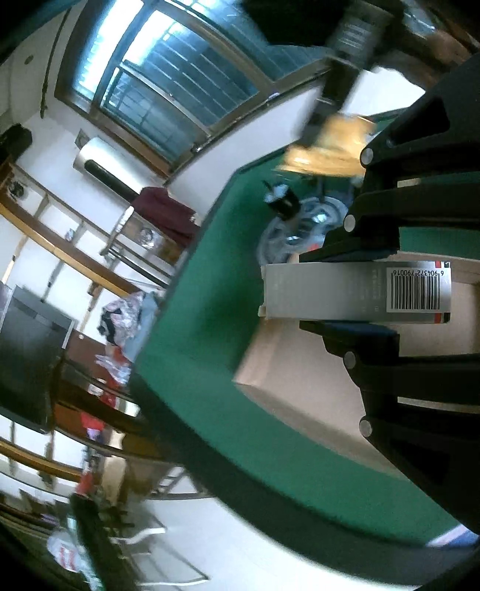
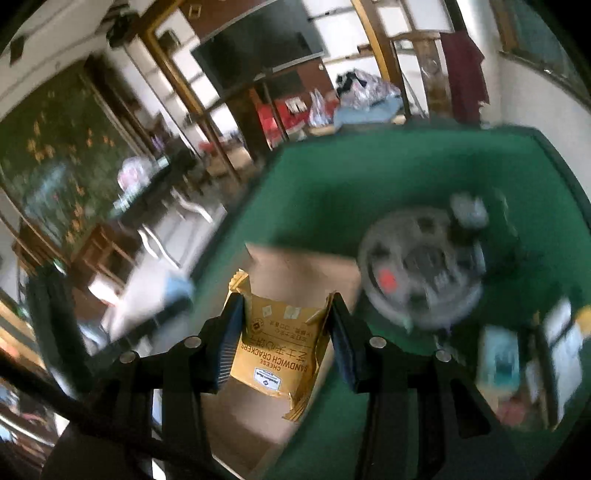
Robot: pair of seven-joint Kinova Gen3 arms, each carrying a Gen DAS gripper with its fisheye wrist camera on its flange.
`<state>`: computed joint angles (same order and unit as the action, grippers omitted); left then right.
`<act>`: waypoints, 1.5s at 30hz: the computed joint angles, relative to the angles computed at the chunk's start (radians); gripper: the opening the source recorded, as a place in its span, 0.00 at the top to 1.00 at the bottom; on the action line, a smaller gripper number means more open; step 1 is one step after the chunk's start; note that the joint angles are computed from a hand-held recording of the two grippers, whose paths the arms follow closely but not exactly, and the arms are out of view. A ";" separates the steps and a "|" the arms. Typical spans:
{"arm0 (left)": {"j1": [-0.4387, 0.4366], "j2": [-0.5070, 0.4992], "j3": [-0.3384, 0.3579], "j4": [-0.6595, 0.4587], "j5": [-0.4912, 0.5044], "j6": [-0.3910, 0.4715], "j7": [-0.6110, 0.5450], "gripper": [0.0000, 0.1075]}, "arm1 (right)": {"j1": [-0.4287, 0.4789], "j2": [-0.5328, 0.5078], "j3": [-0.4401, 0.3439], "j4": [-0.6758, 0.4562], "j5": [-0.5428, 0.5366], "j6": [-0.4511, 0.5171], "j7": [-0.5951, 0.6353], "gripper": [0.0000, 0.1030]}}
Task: Organize objects
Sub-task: 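Carry both items into the cardboard box and open both tools to release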
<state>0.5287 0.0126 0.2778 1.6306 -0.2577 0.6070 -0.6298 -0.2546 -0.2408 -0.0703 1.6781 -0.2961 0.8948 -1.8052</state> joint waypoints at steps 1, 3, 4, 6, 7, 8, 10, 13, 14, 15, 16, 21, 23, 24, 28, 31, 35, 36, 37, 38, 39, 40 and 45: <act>-0.003 0.005 -0.005 -0.026 0.007 0.017 -0.023 0.79 | -0.021 0.030 0.024 -0.046 -0.012 0.011 0.009 0.57; 0.000 0.030 -0.023 -0.086 -0.011 0.059 -0.034 0.79 | -0.039 0.105 0.026 -0.137 0.013 0.023 -0.019 0.57; -0.005 0.049 -0.027 -0.108 -0.008 0.069 -0.050 0.79 | -0.032 0.132 0.007 -0.162 0.039 0.044 -0.045 0.57; -0.029 0.096 -0.028 -0.132 0.038 0.074 -0.083 0.79 | -0.007 0.190 -0.062 -0.158 0.117 0.051 -0.112 0.57; -0.067 0.127 -0.002 -0.131 0.078 0.067 -0.103 0.79 | -0.012 0.202 -0.074 -0.135 0.138 0.041 -0.140 0.57; -0.087 0.145 0.012 -0.121 0.113 0.052 -0.120 0.79 | -0.024 0.222 -0.068 -0.115 0.143 0.037 -0.159 0.57; -0.138 0.187 0.055 -0.100 0.166 0.016 -0.142 0.79 | -0.029 0.262 -0.060 -0.065 0.119 0.005 -0.159 0.57; -0.184 0.246 0.106 -0.075 0.191 -0.031 -0.131 0.79 | -0.029 0.303 -0.051 -0.008 0.104 -0.062 -0.179 0.57; -0.199 0.264 0.125 -0.062 0.178 -0.053 -0.116 0.79 | -0.030 0.311 -0.049 -0.002 0.103 -0.074 -0.186 0.57; -0.202 0.271 0.137 -0.059 0.150 -0.060 -0.085 0.79 | -0.034 0.320 -0.049 0.007 0.114 -0.090 -0.199 0.57; -0.207 0.278 0.144 -0.050 0.133 -0.079 -0.063 0.79 | -0.038 0.327 -0.049 0.009 0.124 -0.097 -0.207 0.58; -0.230 0.307 0.162 -0.031 0.157 -0.155 -0.066 0.76 | -0.037 0.335 -0.048 0.015 0.118 -0.117 -0.200 0.58; -0.230 0.310 0.183 -0.032 0.105 -0.151 -0.027 0.64 | -0.035 0.330 -0.044 0.022 0.118 -0.127 -0.203 0.58; -0.235 0.306 0.197 -0.031 0.073 -0.143 0.003 0.62 | -0.032 0.324 -0.044 0.026 0.121 -0.130 -0.203 0.58; -0.233 0.246 0.197 0.039 0.004 -0.177 0.128 0.53 | -0.042 0.266 -0.042 0.078 0.189 -0.178 -0.269 0.57; -0.112 0.174 0.058 0.108 -0.037 -0.185 0.250 0.51 | -0.033 0.203 -0.059 0.121 0.255 -0.199 -0.313 0.50; 0.067 0.125 -0.124 0.210 -0.060 -0.224 0.410 0.51 | -0.033 0.114 -0.057 0.190 0.250 -0.214 -0.296 0.50; 0.113 0.118 -0.165 0.235 -0.075 -0.240 0.445 0.51 | -0.032 0.098 -0.055 0.202 0.237 -0.215 -0.286 0.50; 0.146 0.108 -0.191 0.257 -0.093 -0.251 0.482 0.51 | -0.030 0.074 -0.051 0.217 0.220 -0.212 -0.272 0.50; 0.168 0.098 -0.205 0.272 -0.121 -0.260 0.521 0.51 | -0.029 0.051 -0.045 0.232 0.201 -0.209 -0.258 0.50; 0.207 0.087 -0.235 0.284 -0.159 -0.263 0.561 0.51 | -0.028 0.036 -0.037 0.241 0.184 -0.208 -0.240 0.50; 0.254 0.074 -0.264 0.295 -0.200 -0.249 0.600 0.51 | -0.026 0.010 -0.032 0.257 0.168 -0.205 -0.226 0.50; 0.412 0.029 -0.383 0.347 -0.317 -0.257 0.734 0.51 | 0.010 -0.129 -0.031 0.332 0.168 -0.171 -0.199 0.50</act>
<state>0.9405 0.0415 -0.1052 1.9774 -0.5745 0.3502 0.1039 -0.2447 -0.3695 -0.1018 2.0100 -0.1283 0.7239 -2.0037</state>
